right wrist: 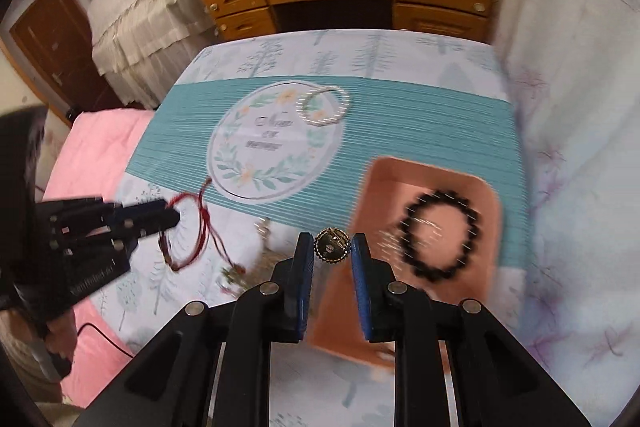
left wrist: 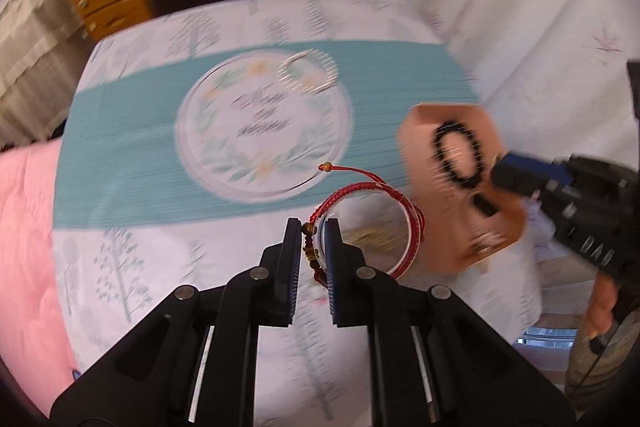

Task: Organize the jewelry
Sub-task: 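Carry the gold charm and red bracelet into the peach tray and open both tools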

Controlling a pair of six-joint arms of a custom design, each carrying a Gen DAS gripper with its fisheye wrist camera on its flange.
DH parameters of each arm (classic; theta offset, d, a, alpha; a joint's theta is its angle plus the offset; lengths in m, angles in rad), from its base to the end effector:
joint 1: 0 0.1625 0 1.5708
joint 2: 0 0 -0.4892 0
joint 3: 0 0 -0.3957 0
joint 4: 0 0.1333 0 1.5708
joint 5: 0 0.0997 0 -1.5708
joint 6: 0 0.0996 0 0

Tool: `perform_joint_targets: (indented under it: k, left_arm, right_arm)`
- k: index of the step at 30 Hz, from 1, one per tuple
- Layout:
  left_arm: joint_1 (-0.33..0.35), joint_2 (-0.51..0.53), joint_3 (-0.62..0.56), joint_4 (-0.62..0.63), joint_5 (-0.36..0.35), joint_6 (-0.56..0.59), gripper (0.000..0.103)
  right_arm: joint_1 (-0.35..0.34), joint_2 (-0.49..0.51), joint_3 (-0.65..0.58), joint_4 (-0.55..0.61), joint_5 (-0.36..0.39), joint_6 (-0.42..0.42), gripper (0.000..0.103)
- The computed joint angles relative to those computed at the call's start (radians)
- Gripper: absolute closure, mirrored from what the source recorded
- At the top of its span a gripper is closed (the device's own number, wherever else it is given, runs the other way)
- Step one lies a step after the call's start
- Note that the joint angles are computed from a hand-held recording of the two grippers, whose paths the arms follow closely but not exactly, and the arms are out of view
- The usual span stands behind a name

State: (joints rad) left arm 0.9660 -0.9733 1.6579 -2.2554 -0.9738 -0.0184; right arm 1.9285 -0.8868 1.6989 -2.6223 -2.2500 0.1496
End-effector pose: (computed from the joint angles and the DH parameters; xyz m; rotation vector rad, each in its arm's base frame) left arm -0.2318 -0.6682 0.2343 0.7407 2.4534 -0.2418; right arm 0.3101 -0.6277 0.2028 0.1537 -2.4926 0.5117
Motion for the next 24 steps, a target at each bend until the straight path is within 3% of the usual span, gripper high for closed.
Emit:
perform_joint_targets:
  k: [10, 16, 22, 24]
  left_arm:
    - [-0.074, 0.148, -0.052, -0.064, -0.056, 0.026, 0.094]
    - [-0.070, 0.244, -0.114, -0.022, -0.040, -0.013, 0.094]
    - [-0.050, 0.299, -0.153, -0.014, -0.028, -0.010, 0.094]
    - [-0.045, 0.305, -0.162, -0.010, -0.046, -0.004, 0.093]
  right_arm:
    - [-0.079, -0.110, 0.159, -0.029, 0.019, 0.086, 0.084]
    - [-0.133, -0.122, 0.199, -0.091, 0.061, 0.091, 0.084]
    - [-0.150, -0.103, 0.187, -0.138, 0.045, 0.072, 0.083]
    - [-0.153, -0.097, 0.179, -0.142, 0.046, 0.076, 0.077]
